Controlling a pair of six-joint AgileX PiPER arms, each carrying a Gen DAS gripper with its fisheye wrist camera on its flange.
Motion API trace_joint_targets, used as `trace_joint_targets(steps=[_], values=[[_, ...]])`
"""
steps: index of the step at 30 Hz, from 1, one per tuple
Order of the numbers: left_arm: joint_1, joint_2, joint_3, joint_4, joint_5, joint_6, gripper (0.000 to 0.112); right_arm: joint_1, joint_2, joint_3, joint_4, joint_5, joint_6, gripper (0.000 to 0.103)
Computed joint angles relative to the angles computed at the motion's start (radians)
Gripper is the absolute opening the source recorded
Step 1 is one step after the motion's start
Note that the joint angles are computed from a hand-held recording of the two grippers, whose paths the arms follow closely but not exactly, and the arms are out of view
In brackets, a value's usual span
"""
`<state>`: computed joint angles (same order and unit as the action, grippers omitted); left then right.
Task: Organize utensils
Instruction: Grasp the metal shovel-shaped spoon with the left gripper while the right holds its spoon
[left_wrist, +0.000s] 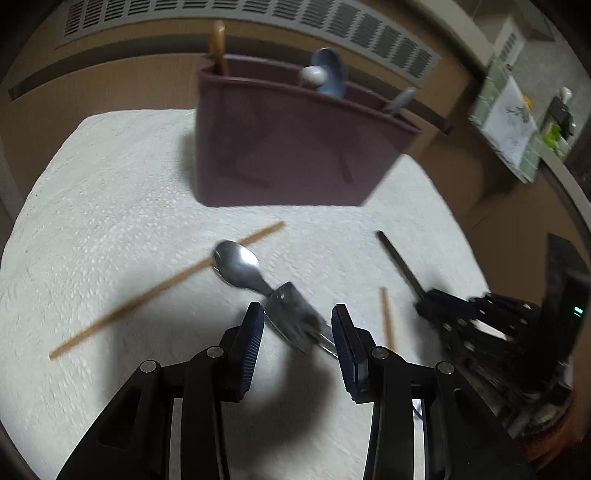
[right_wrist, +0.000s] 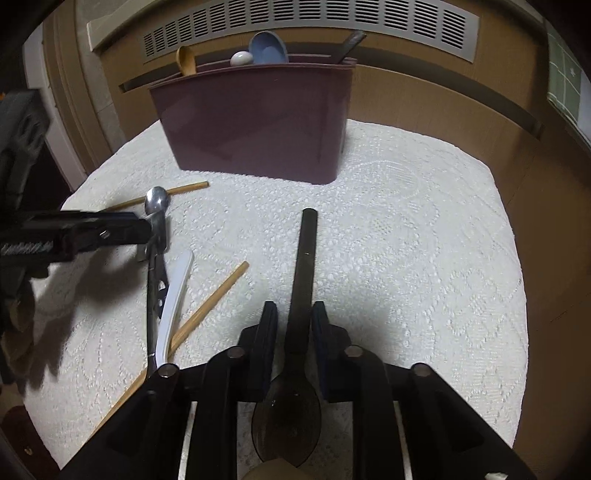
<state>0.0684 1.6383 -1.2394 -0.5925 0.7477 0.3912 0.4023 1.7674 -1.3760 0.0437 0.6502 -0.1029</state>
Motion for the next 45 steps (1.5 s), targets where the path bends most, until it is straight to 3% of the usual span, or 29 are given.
trace_joint_targets(steps=[3,6,9,11,17,21,28,33,36,39,43,45], values=[[-0.002,-0.035,0.031,-0.100,0.063,0.048,0.039,0.009,-0.043,0.068,-0.115,-0.053,0.110,0.011],[-0.030,-0.069,0.060,-0.144,0.052,0.058,0.039,-0.020,-0.090,0.126,-0.096,-0.066,0.126,0.012],[-0.064,-0.110,0.089,-0.125,0.006,0.038,0.039,-0.073,-0.151,0.193,0.065,-0.071,0.018,0.014],[-0.090,-0.089,0.072,-0.119,0.039,0.028,0.039,-0.105,-0.193,0.247,0.158,-0.091,-0.051,0.014],[-0.229,-0.040,0.040,0.001,0.000,-0.055,0.039,-0.120,-0.262,0.342,0.134,-0.200,0.026,0.016],[-0.278,-0.047,0.042,0.095,-0.037,-0.077,0.039,-0.141,-0.240,0.327,0.168,-0.176,0.019,0.017],[-0.198,-0.114,0.119,0.108,0.013,0.012,0.039,-0.139,-0.249,0.338,0.150,-0.177,0.034,0.017],[-0.032,-0.198,0.226,0.028,0.060,0.180,0.039,-0.132,-0.251,0.338,0.121,-0.176,0.057,0.017],[0.038,-0.224,0.245,0.050,0.059,0.174,0.039,-0.114,-0.251,0.336,0.064,-0.177,0.106,0.017],[0.102,-0.188,0.209,-0.021,0.108,0.162,0.039,-0.094,-0.254,0.337,0.000,-0.180,0.163,0.017],[0.064,-0.168,0.164,-0.144,0.130,0.164,0.039,-0.054,-0.302,0.369,-0.194,-0.200,0.358,0.017],[0.025,-0.136,0.124,-0.244,0.192,0.224,0.039,-0.054,-0.339,0.385,-0.189,-0.197,0.341,0.017]])
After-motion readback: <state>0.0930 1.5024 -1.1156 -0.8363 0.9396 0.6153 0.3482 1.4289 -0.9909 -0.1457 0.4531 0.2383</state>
